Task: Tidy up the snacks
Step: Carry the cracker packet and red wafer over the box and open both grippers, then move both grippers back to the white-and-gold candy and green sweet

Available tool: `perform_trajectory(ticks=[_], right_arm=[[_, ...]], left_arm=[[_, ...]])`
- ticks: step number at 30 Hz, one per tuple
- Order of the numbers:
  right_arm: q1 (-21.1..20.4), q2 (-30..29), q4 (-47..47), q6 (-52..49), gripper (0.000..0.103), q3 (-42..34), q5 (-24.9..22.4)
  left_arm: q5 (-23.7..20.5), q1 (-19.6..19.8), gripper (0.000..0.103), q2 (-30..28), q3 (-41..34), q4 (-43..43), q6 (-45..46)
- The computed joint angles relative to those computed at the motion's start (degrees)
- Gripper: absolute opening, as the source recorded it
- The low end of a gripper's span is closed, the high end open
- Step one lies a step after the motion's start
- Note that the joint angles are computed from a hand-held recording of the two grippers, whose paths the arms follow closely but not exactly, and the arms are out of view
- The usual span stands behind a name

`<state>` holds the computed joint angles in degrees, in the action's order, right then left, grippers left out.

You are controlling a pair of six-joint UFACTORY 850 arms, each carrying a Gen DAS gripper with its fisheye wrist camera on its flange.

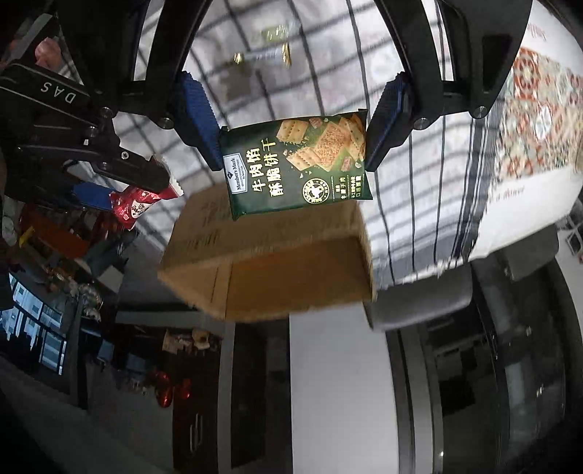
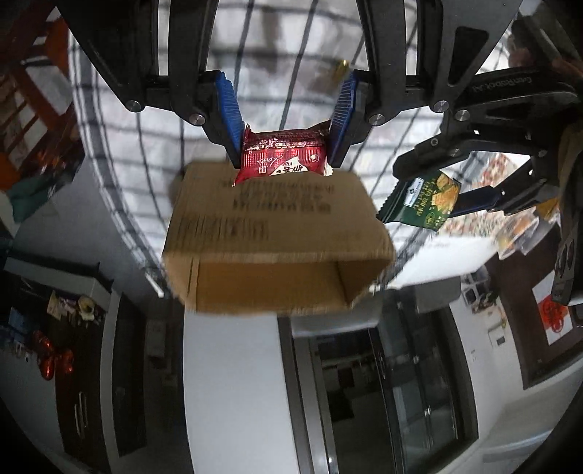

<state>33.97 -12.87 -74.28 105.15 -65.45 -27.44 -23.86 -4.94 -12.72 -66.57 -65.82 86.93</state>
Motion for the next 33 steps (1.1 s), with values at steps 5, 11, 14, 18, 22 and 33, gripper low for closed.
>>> perform_trajectory(ticks=[5,11,14,18,22,33], right_arm=[[-1.52,0.23,-3.65,0.48,0.046,-1.58,-1.49],[-3.68,-0.68,-6.8,-0.72,0.046,-4.29,-2.13],[-5.15,-1.76,-6.62,-3.7,0.046,-6.21,-1.52],[-7.37,-3.68,-5.06,-7.51,0.046,-8.71,-0.64],[-9.2,-5.75,-2.26,-11.31,0.047,-10.74,-0.04],[-8.46,-5.58,-0.73,-10.12,0.067,-9.41,-5.38]], left_arm=[[-0.16,-1.19,0.075,-1.83,-4.19,-0.52,-1.34],[0.07,-2.48,0.075,-4.98,-9.38,-1.29,-1.8],[0.42,-3.26,0.075,-6.87,-12.01,-0.95,-2.6],[0.4,-4.22,0.076,-10.29,-16.44,1.73,-5.49],[1.54,-5.28,0.079,-13.71,-20.13,6.18,-9.59],[9.13,-5.93,0.098,-10.62,-14.93,6.7,-9.29]])
